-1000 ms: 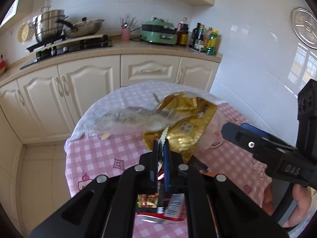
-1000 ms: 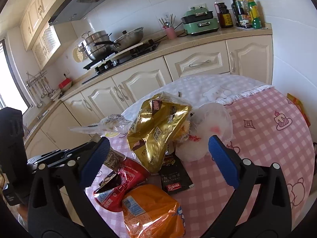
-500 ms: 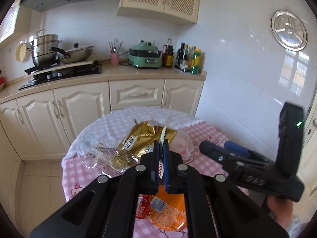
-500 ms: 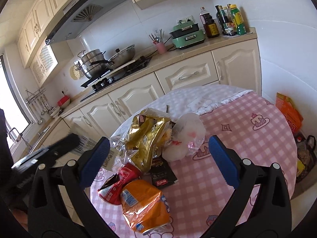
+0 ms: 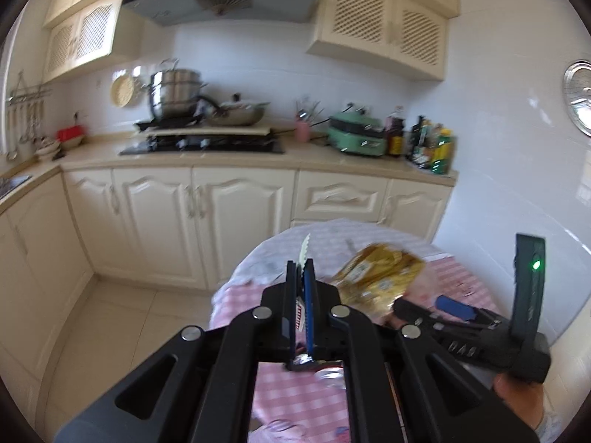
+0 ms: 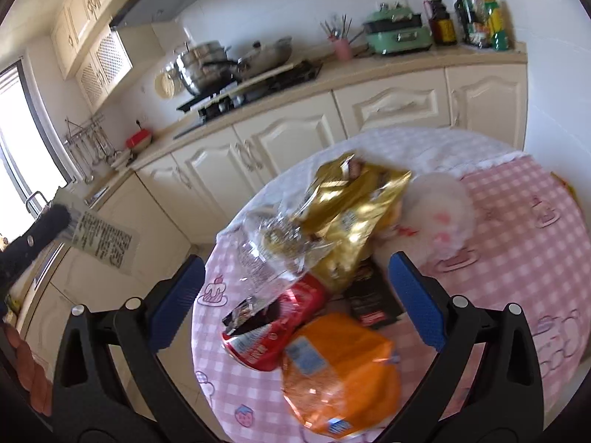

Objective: Collect trash
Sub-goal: 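Grasp the clear plastic wrapper with the right tool, then carry the paper strip and plastic wrapper over the blue bucket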

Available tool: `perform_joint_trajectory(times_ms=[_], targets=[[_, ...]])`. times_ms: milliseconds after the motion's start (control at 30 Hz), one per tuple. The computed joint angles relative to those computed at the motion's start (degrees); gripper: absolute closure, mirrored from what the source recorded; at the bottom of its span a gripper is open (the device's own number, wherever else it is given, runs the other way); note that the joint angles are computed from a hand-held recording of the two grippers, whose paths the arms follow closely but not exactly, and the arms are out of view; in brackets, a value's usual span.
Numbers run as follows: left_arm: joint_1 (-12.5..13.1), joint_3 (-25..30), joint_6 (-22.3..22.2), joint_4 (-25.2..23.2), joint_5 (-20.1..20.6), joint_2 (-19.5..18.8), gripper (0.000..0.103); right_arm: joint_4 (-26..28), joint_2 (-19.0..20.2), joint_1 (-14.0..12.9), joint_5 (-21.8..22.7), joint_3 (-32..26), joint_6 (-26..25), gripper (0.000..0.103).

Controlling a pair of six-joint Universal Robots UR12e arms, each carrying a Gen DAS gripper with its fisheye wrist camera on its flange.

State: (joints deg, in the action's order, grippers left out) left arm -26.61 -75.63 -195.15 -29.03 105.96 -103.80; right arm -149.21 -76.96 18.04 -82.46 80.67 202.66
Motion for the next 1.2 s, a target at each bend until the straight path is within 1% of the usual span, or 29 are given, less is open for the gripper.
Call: perform_joint_trajectory(times_ms=[67,133,233,367,400,433,467,500,533,567,600,633,700,733,833,867,900,967,1000,1067,1200], targets=[[0.5,-0.9,0.0,-0.6,1.6,0.2,0.1,1.6,1.0,0.1,1.2,-1.1,1.2,0.006],[1.2,-2.0,-0.6,-0.6,1.0,0.8,0.1,3.1,1.9,0.2,1.6,-2.3,2.3,0.006],[1.8,-3.4,-0.5,0.0,1.3,1.3,0.1,4.4,3.0,0.2,2.1,-3.6,4.0,0.006],[2.7,-4.9,-0.7,0.7,-0.3,1.7,0.1,6.4,4.3,0.3,2.7,-5.1,5.3,0.006],[2.9,-5.1,-0.7,0.7,-0.8,1.8,0.1,6.6,4.5,0.3,2.7,-5.2,5.3,0.008],[3.2,-5.4,-0.9,0.7,-1.3,1.9,0.1,6.7,4.7,0.4,2.7,-5.3,5.5,0.011],[3.2,-5.5,-1.1,0.7,-1.5,1.9,0.1,6.8,4.8,0.4,2.5,-5.4,5.8,0.018],[3.4,-5.8,-1.3,0.7,-2.1,2.0,0.1,6.8,4.9,0.4,2.6,-5.3,6.1,0.032],[3.7,-6.1,-1.7,0.6,-2.8,2.1,0.1,7.1,5.1,0.3,3.2,-5.5,6.2,0.042],[3.9,-6.2,-2.0,0.6,-3.3,2.2,0.1,7.5,5.1,0.4,2.9,-5.6,6.5,0.063],[4.1,-6.5,-2.4,0.6,-4.0,2.4,0.1,7.4,5.2,0.4,2.6,-5.5,6.6,0.071],[4.3,-6.7,-2.6,0.7,-4.3,2.5,0.1,6.2,5.1,0.2,3.5,-5.1,6.9,0.071],[4.5,-7.0,-3.1,0.9,-5.0,2.7,0.1,4.5,4.9,0.1,4.2,-4.5,6.7,0.08],[4.7,-7.2,-3.4,1.1,-5.6,2.8,0.1,4.0,4.9,0.2,3.9,-4.5,6.3,0.081],[5.0,-7.5,-3.9,1.3,-6.3,3.0,0.1,1.2,4.5,0.8,2.7,-3.9,4.7,0.088],[5.0,-7.6,-4.0,1.5,-6.4,3.1,0.1,-0.4,4.5,0.9,3.0,-3.7,4.1,0.092],[5.1,-7.9,-4.2,1.7,-6.6,3.4,0.1,-1.8,4.4,1.1,3.5,-3.6,3.6,0.095],[5.6,-8.7,-5.0,2.1,-7.2,4.0,0.1,-3.3,4.3,1.9,3.2,-4.0,1.0,0.096],[5.8,-9.0,-5.3,2.2,-7.5,4.2,0.1,-3.9,4.3,2.7,2.3,-4.4,-1.0,0.097],[6.5,-10.2,-6.6,2.5,-8.2,5.1,0.1,-4.7,4.8,3.9,1.7,-5.5,-3.2,0.097],[7.7,-12.7,-8.3,3.0,-7.7,6.9,0.1,-6.6,6.0,5.7,3.9,-7.7,-5.7,0.097]])
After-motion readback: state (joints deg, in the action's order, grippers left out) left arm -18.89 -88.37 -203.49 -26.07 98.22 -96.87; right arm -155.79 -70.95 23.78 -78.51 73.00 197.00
